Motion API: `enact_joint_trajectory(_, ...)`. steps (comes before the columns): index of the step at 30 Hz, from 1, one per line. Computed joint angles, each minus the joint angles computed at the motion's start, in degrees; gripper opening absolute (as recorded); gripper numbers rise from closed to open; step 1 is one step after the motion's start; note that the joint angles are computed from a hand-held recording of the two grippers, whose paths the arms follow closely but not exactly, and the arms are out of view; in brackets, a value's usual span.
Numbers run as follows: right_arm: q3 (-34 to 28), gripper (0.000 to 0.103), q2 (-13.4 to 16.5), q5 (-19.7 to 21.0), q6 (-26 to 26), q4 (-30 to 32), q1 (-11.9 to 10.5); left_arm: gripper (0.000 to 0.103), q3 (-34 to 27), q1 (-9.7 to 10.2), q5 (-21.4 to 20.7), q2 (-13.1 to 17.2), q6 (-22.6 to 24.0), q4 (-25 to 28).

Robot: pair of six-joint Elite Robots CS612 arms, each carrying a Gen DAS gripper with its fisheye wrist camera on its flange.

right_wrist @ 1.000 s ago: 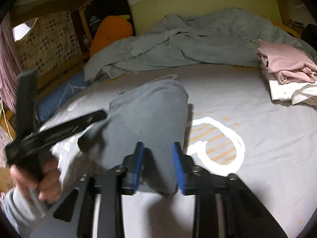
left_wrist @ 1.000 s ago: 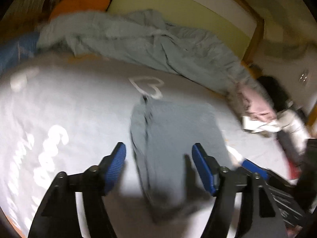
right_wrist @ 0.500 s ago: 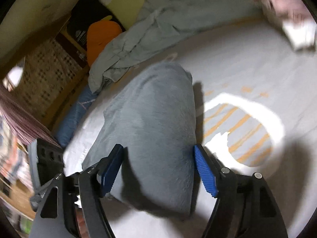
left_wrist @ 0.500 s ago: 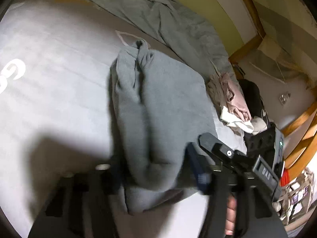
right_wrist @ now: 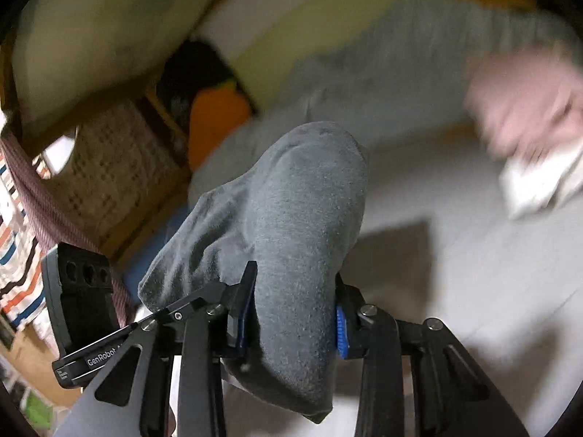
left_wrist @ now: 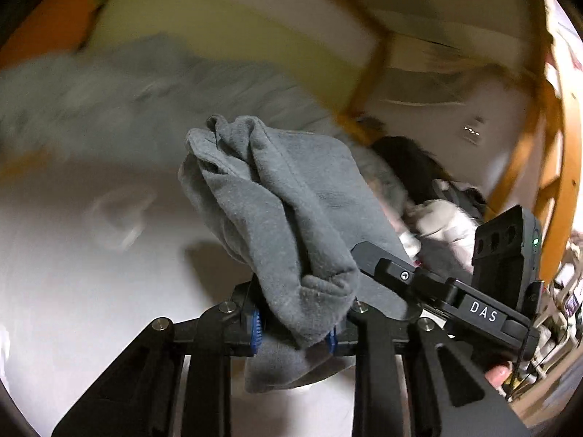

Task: Fold small clothes
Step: 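Lift the folded shirt with both tools and place it on the pink and white stack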

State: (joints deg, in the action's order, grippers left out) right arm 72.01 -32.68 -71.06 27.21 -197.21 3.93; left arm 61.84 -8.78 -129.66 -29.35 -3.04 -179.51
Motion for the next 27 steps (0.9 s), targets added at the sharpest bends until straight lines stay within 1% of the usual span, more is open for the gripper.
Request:
enact_joint_trajectory(2, 0.8, 0.036, -1.7, -2.6, -0.4, -0.8, -1.6, 0.025, -5.9, -1.84, -1.8, 2.2, -1.1, 0.9)
enact_joint_trajectory(3, 1.0, 0.036, -2.6, -4.0, -0.5, -0.6, -2.8, 0.025, -9.4, -2.67, -2.9, 3.9, -2.0, 1.4)
enact_joint_trajectory(4, 1.0, 0.036, -3.0, -4.8, -0.7, -0.4, -3.5, 0.025, -13.5, -3.6, -3.8, 6.0, -3.3, 2.0)
enact_joint_trajectory(6, 0.4, 0.037, -3.6, -7.2, -1.7, 1.3, -5.4, 0.025, -19.9, -5.26, -3.6, 9.1, -3.4, 4.3)
enact_joint_trajectory(7, 0.1, 0.037, -3.6, -7.8, -2.0, 2.0, -5.9, 0.025, -23.5, -6.19, -2.9, 10.9, -2.8, 6.1)
enact_joint_trajectory(9, -1.8, 0.037, -2.9, -8.7, -3.7, 5.1, -7.4, 0.025, -29.4, -7.29, -1.9, 13.9, -2.3, 10.2)
enact_joint_trajectory(11, -4.3, 0.037, -1.5, -8.4, -4.6, 8.6, -8.5, 0.026, -36.2, -8.29, -0.5, 17.5, -1.5, 16.0)
enact_joint_trajectory(12, -5.6, 0.037, -0.7, -7.8, -4.3, 11.1, -9.2, 0.026, -39.1, -8.8, 0.7, 19.0, -0.3, 18.9)
enact_joint_trajectory(14, -7.1, 0.037, 0.6, -6.6, -2.1, 15.1, -10.3, 0.027, -40.8, -9.55, 3.3, 20.2, 1.8, 21.7)
enact_joint_trajectory(15, -7.7, 0.038, 1.1, -6.2, -1.6, 16.7, -10.6, 0.029, -41.0, -9.8, 4.4, 20.7, 2.0, 22.3)
enact_joint_trajectory(16, -8.5, 0.038, 1.8, -6.1, -1.9, 17.8, -10.7, 0.032, -42.0, -9.92, 5.0, 21.5, 1.7, 22.8)
enact_joint_trajectory(17, -8.5, 0.041, 2.2, -6.2, -3.6, 17.7, -11.0, 0.037, -42.3, -9.93, 5.1, 22.0, 1.2, 22.5)
enact_joint_trajectory(18, -8.6, 0.045, 2.4, -6.3, -4.8, 17.5, -11.0, 0.041, -42.0, -9.81, 5.3, 22.0, 1.0, 21.8)
enact_joint_trajectory(19, -8.5, 0.046, 2.5, -5.9, -6.2, 17.4, -11.0, 0.052, -40.4, -9.94, 6.7, 21.2, 1.5, 20.4)
enact_joint_trajectory(20, -8.3, 0.048, 2.3, -5.4, -7.7, 17.4, -11.1, 0.066, -36.4, -9.96, 8.4, 19.3, 2.5, 17.3)
enact_joint_trajectory(21, -8.0, 0.052, 2.0, -5.6, -9.2, 17.4, -11.0, 0.071, -32.9, -10.09, 10.9, 17.6, 3.6, 14.1)
enact_joint_trajectory(22, -7.4, 0.054, 1.6, -7.5, -10.6, 17.1, -10.8, 0.08, -28.5, -10.32, 14.2, 15.6, 4.8, 9.7)
enact_joint_trajectory(23, -5.6, 0.062, 0.6, -11.8, -12.3, 15.0, -10.3, 0.086, -24.9, -10.45, 17.5, 14.1, 5.6, 5.1)
enact_joint_trajectory(24, -3.5, 0.068, -0.3, -17.1, -13.0, 12.2, -9.4, 0.088, -22.6, -10.51, 19.9, 13.3, 5.6, 1.7)
enact_joint_trajectory(25, -1.4, 0.068, -0.8, -22.5, -14.7, 6.9, -8.5, 0.091, -19.5, -10.39, 21.4, 12.2, 5.1, -2.6)
enact_joint_trajectory(26, 0.4, 0.069, -1.2, -25.5, -16.2, 2.4, -7.9, 0.097, -17.3, -10.13, 21.7, 11.6, 4.7, -6.1)
enact_joint_trajectory(27, 1.9, 0.077, -1.3, -28.0, -18.0, -2.0, -7.3, 0.1, -14.2, -10.01, 22.8, 10.7, 4.1, -10.9)
